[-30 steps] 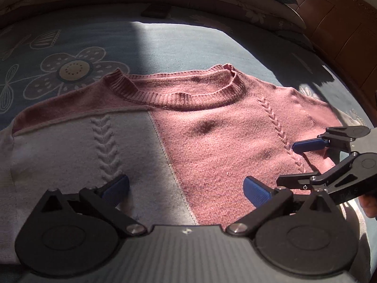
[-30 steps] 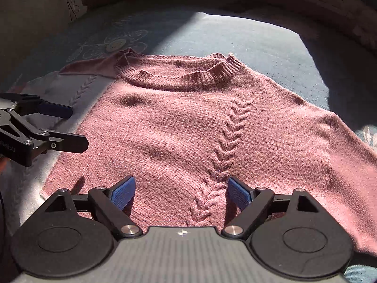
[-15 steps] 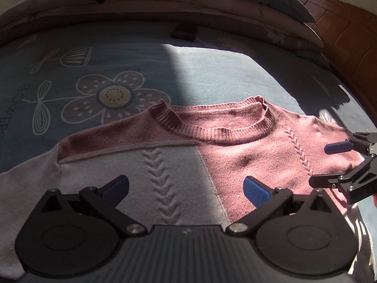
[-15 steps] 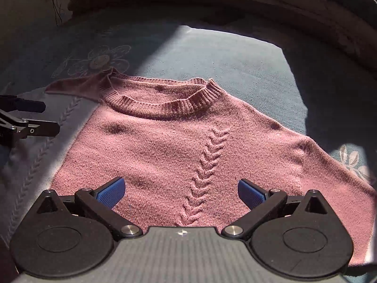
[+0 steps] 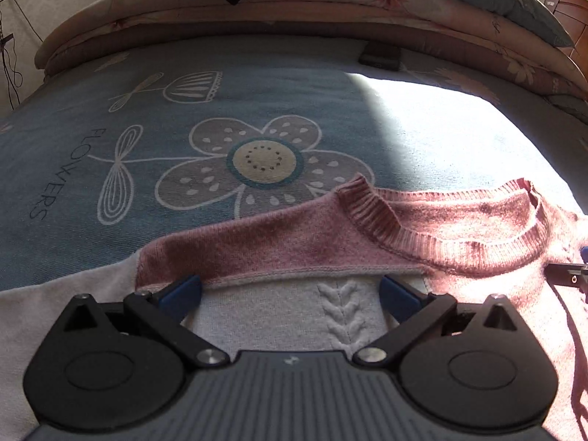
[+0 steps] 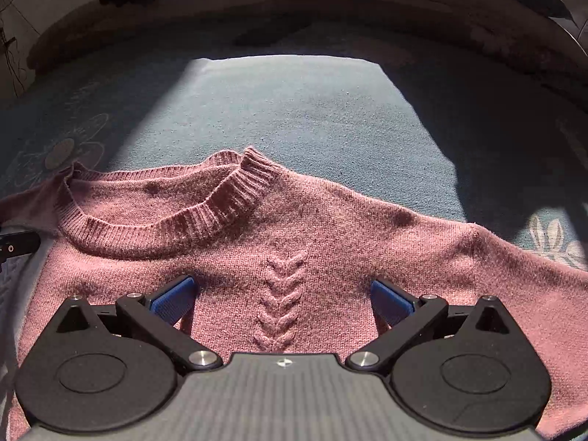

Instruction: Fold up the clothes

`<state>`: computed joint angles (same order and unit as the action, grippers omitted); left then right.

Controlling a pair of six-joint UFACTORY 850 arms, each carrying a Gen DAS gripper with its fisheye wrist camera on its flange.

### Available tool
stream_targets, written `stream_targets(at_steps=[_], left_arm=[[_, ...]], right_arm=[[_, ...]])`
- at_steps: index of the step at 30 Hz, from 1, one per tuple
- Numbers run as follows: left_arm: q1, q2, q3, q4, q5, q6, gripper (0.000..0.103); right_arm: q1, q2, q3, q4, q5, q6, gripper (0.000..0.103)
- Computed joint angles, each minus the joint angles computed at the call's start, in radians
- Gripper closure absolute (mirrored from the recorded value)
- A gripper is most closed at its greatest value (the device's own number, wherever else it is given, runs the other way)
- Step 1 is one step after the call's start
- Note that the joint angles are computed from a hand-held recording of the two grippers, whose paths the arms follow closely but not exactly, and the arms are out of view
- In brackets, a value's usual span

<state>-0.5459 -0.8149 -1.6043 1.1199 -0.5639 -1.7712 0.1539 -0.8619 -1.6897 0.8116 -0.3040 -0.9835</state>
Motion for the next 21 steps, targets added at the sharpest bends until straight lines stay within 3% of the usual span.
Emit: stream_targets(at_steps=[9, 13, 17, 21], left_arm=[[0.019, -0.059, -0.119, -0.121, -0.054, 0.117, 0.001], [0.013, 0.007, -0.049, -0.109, 0.015, 0.098, 0.001], [0.017, 0.076, 0.050, -0.062, 0.192, 0.025, 0.001], [0.024, 0.060, 0.045, -0.026, 0.277, 0.012, 0.001]], right_arm=[[-0.002, -0.135, -0.246, -0.136, -0.118, 0.144, 0.000], [-0.012, -0.065, -0.163, 0.007, -0.143, -0.022, 0.000], [-0.011, -0.039, -0.119, 0.121, -0.225, -0.167, 0.000], [0.016, -0.061, -0.125, 0.084, -0.186, -0.163, 0.000]])
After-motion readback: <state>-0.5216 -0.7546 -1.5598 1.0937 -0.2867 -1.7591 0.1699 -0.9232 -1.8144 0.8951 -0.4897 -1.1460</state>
